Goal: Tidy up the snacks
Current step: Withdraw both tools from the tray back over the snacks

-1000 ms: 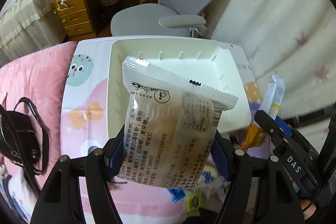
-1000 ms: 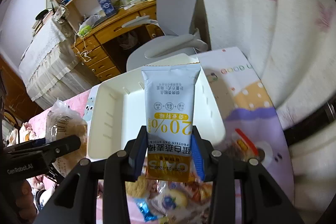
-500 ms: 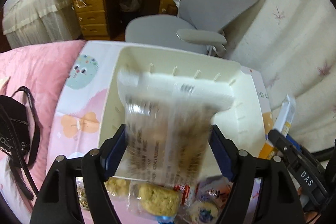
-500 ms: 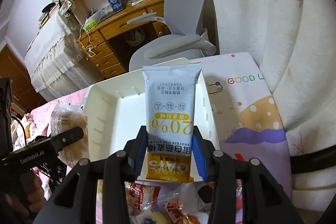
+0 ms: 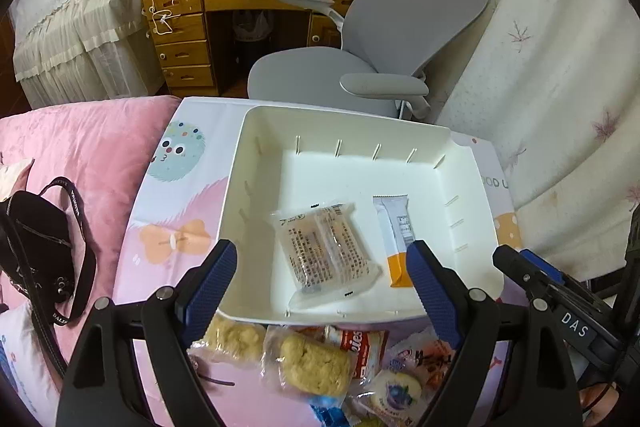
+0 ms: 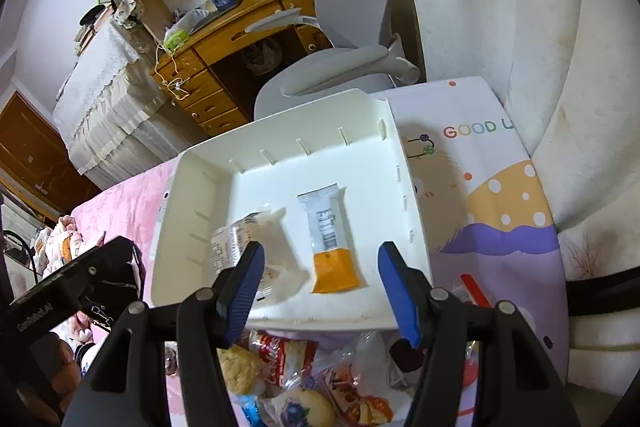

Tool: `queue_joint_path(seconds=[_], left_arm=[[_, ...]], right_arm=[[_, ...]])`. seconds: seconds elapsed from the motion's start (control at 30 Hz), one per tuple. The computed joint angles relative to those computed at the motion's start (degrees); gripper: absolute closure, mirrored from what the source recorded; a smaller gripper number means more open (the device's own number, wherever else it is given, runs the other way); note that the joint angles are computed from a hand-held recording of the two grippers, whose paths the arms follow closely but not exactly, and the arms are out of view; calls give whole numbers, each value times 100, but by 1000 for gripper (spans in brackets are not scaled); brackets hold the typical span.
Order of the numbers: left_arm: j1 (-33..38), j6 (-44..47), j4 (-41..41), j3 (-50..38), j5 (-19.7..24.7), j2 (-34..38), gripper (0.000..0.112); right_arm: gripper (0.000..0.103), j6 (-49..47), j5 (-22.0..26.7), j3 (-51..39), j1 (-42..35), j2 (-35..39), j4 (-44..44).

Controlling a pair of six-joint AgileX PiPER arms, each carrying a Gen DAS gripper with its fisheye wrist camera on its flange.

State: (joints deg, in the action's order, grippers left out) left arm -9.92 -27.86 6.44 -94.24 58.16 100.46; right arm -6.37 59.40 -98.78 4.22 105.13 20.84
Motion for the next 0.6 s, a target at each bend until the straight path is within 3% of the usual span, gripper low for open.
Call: queue_joint_path(seconds=[0.33,0.6], left_arm=[[-36,7,-48,1124,-217,-1227,26],[133,432,-517,2290,-189,-2536,20]], right_arm=[[43,26,-230,1089,179,-1152,-128],[43,697,-434,2131,507,-2357,-567]])
